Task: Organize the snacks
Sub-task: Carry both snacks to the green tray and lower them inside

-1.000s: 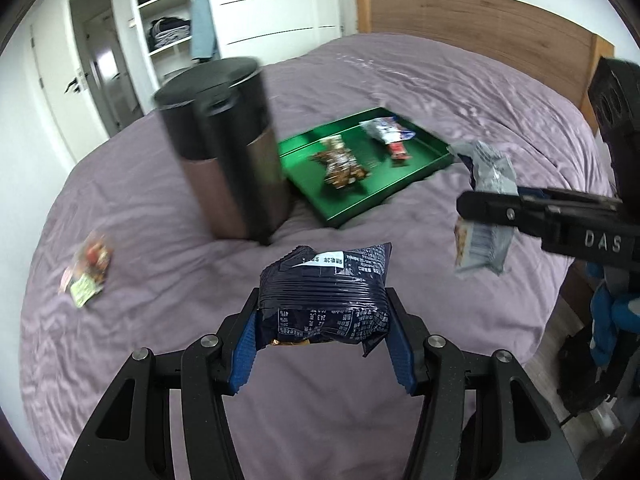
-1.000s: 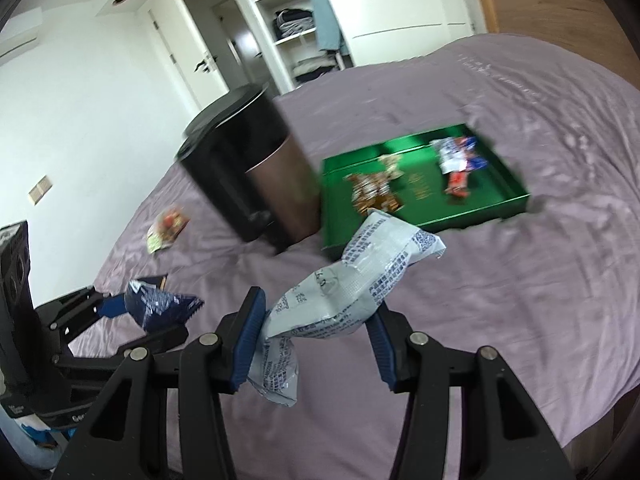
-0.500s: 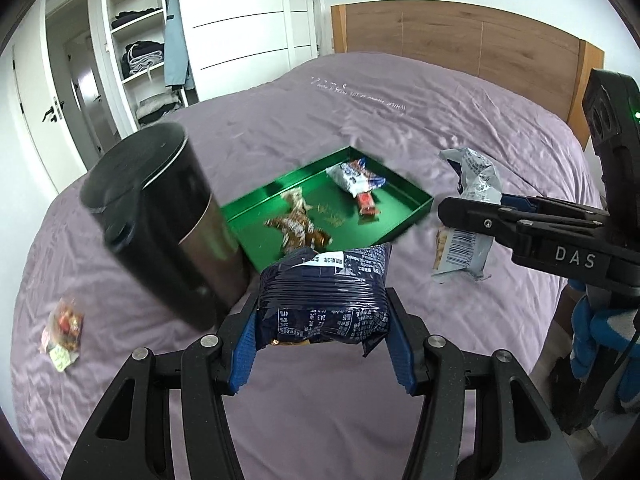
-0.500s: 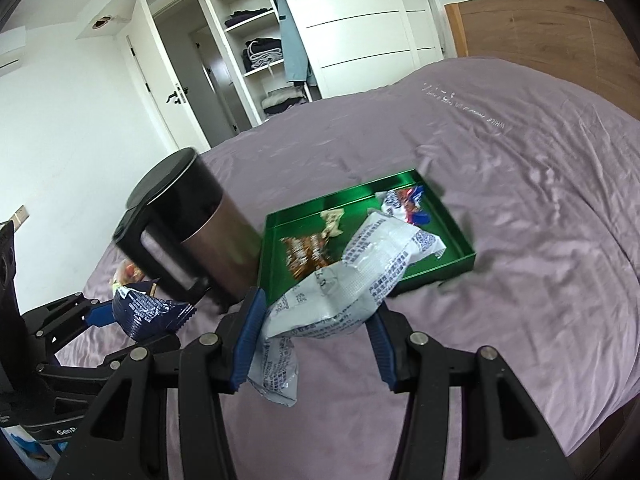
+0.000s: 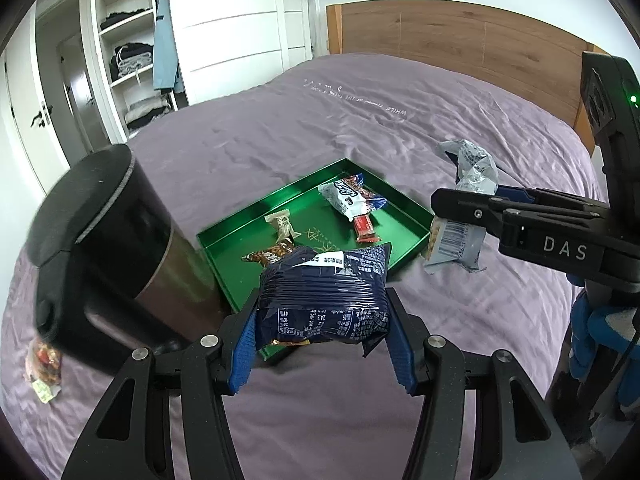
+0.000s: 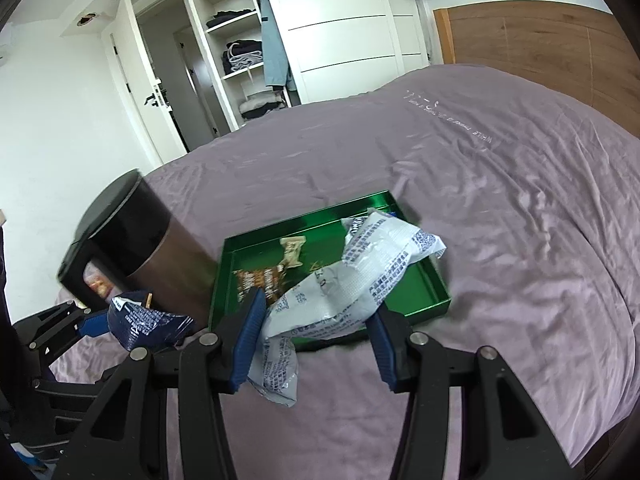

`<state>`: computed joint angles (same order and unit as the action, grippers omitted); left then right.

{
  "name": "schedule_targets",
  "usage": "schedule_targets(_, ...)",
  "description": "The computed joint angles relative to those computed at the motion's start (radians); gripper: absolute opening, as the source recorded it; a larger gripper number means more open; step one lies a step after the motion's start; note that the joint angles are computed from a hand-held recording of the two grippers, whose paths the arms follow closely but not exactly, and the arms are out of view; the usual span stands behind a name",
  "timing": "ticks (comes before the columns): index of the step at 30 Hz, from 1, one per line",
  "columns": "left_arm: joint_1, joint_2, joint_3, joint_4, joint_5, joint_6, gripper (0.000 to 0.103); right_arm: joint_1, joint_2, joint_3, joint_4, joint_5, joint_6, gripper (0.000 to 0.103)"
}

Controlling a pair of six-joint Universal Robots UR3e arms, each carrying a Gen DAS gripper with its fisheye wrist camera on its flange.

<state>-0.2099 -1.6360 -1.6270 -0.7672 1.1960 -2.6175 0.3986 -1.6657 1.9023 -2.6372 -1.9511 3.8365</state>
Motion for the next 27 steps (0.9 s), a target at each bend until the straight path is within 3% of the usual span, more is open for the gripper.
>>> schedule_targets(13,-0.051,-0.207,0.123,0.098,0.032,-0.064,0.051,-0.105,0.124,-0.026,-0.081,0.068,-0.09,0.04)
schedule_targets(27,-0.03,-0.32,0.211,0.122,-0.027,-0.047,0.051,-0.123,0.247,-0.122,-0.053,0.045,-0.115,0.04)
